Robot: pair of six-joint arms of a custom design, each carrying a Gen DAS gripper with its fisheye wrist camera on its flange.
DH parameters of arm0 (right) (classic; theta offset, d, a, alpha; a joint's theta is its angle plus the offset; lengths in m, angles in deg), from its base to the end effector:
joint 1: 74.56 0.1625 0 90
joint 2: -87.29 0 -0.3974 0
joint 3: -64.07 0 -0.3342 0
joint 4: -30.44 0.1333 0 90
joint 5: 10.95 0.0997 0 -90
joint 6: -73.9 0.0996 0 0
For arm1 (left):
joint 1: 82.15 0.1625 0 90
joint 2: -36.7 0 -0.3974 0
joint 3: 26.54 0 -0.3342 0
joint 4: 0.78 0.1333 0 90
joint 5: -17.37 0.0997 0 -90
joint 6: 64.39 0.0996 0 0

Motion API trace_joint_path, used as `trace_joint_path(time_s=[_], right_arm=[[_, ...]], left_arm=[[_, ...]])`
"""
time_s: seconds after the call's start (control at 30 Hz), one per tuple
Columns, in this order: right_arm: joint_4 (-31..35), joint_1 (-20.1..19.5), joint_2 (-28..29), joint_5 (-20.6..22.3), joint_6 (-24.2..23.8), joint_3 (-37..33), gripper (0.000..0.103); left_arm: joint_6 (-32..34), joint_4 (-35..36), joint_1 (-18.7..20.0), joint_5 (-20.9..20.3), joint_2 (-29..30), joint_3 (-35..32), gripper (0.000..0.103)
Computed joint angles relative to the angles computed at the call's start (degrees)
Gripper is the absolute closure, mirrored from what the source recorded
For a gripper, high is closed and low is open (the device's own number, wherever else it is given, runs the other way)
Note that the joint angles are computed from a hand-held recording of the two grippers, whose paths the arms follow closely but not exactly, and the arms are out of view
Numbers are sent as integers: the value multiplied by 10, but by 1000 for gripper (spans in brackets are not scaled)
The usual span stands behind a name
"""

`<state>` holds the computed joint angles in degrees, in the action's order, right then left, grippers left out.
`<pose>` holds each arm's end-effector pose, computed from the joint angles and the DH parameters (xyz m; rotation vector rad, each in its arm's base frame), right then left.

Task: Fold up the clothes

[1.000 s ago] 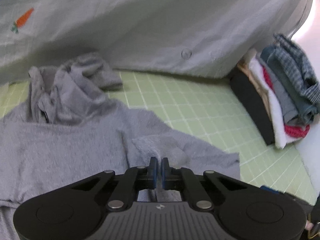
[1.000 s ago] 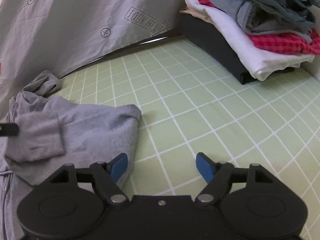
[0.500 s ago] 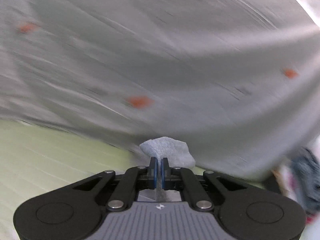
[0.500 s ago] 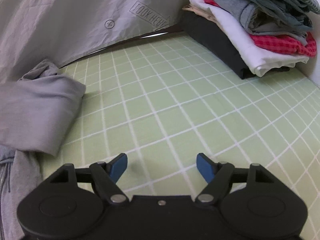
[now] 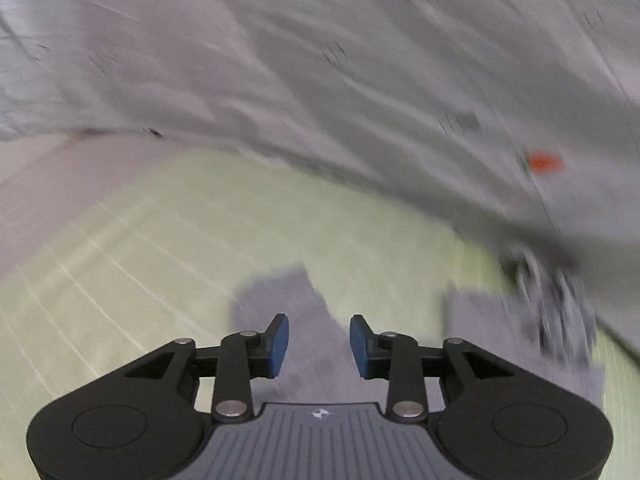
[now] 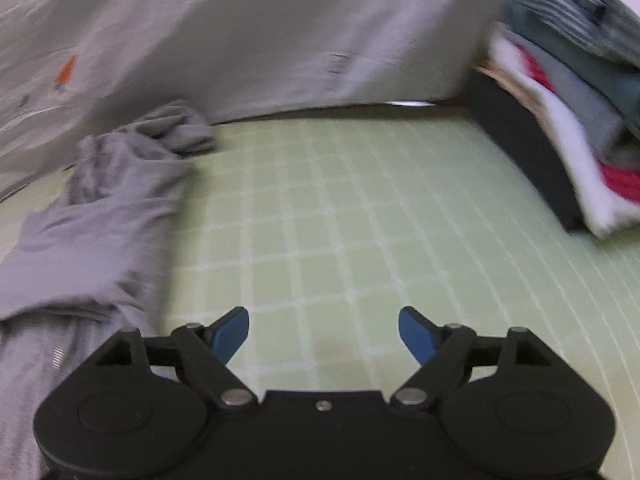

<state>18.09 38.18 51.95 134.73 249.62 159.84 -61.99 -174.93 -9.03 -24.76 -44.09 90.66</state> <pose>0.2220 -0.3975 -0.0067 0.0778 -2.1502 0.9760 0.0678 -0.4899 0.3853 -0.0575 2.2365 -1.0865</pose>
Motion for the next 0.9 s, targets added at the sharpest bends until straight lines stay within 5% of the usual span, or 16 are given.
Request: trace_joint_path(time_s=[0.3, 0.5, 0.8, 0.87, 0.9], right_arm=[[111, -10, 81, -63, -39, -150, 18], [181, -16, 126, -38, -32, -207, 18], [204, -16, 124, -12, 17, -203, 17], [209, -16, 123, -10, 31, -203, 17], [208, -16, 122, -9, 31, -203, 17]], left_arm=[[52, -55, 28, 14, 60, 7, 50], [121, -89, 42, 48, 91, -20, 50], [201, -111, 62, 26, 121, -50, 44], [195, -134, 67, 18, 127, -52, 47], [192, -150, 67, 20, 131, -52, 62]])
